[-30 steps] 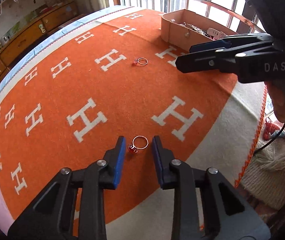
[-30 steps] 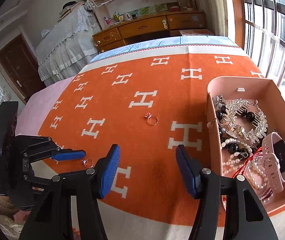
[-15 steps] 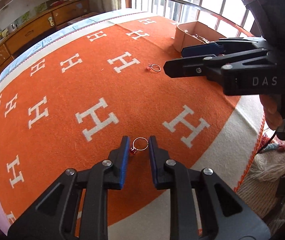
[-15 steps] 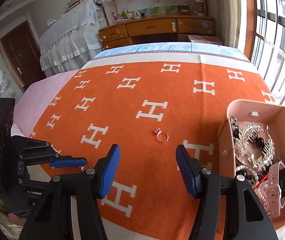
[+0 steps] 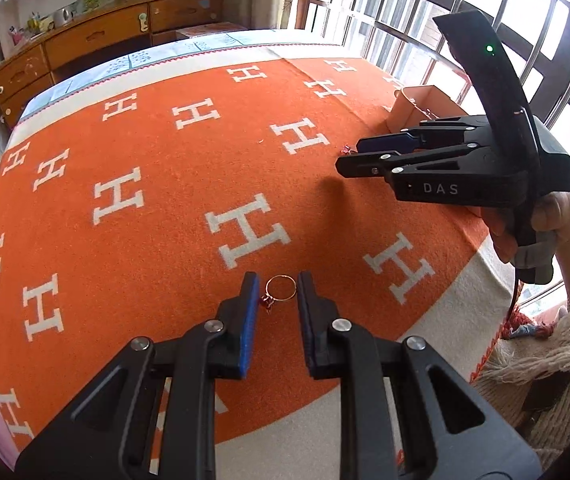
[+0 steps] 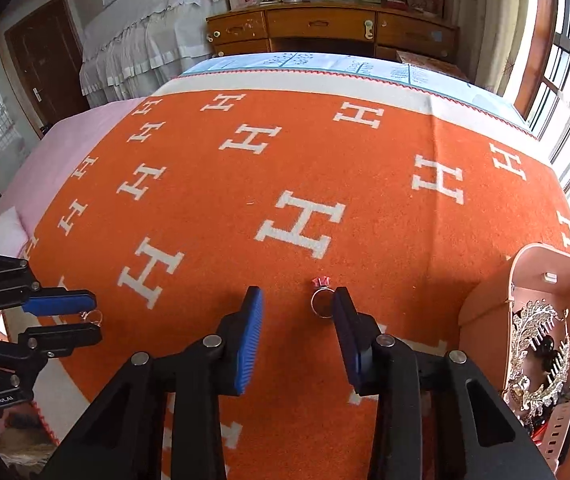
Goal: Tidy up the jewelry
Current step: 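Grasp the red-stone ring with the left tool while the right tool grasps the pink-stone ring, then carry both rings into the pink tray and open both tools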
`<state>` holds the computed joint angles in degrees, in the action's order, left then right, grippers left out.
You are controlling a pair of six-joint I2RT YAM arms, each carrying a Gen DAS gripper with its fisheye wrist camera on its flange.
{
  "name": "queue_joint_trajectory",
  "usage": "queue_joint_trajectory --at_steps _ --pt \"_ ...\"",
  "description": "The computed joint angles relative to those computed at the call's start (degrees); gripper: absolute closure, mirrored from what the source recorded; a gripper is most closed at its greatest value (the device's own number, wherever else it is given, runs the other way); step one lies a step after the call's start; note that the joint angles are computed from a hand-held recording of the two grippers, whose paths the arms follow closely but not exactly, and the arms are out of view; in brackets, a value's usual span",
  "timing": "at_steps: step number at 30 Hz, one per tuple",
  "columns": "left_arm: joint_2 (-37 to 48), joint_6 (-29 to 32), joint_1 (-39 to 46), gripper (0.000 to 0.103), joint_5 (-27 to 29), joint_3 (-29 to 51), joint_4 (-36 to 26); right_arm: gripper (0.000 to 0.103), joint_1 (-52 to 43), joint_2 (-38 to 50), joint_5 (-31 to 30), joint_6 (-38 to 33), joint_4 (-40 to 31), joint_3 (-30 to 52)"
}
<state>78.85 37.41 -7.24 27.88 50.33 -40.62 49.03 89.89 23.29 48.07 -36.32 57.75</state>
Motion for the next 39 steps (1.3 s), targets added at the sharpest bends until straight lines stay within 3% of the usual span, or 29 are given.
queue_joint_trajectory --at_steps 7,13,23,28,34,39 --pt "0.9 -1.5 -0.2 0.086 -0.4 0.1 0.2 0.070 -1.7 0.1 0.1 -1.7 -0.6 -0.2" --pt "0.7 -3.2 -1.0 0.086 -0.9 0.3 0.3 0.087 -0.9 1.1 2.4 -2.7 -1.9 0.5" --pt "-4.5 -5.9 -4.2 0.086 -3.2 1.2 -3.1 0.087 4.4 -4.8 2.3 2.8 -1.2 -2.1" --pt "-8.0 -9.7 -10.5 0.086 -5.0 3.4 -5.7 0.087 12.1 -11.5 6.2 8.2 -5.4 -2.4" --pt "-7.6 -19.2 -24.4 0.086 -10.6 12.4 -8.0 0.087 24.2 -22.4 17.3 21.6 -22.7 0.3" --pt "-2.3 -27.8 -35.8 0.086 -15.9 24.5 -9.0 0.087 37.1 -27.2 28.0 42.7 -50.5 9.7"
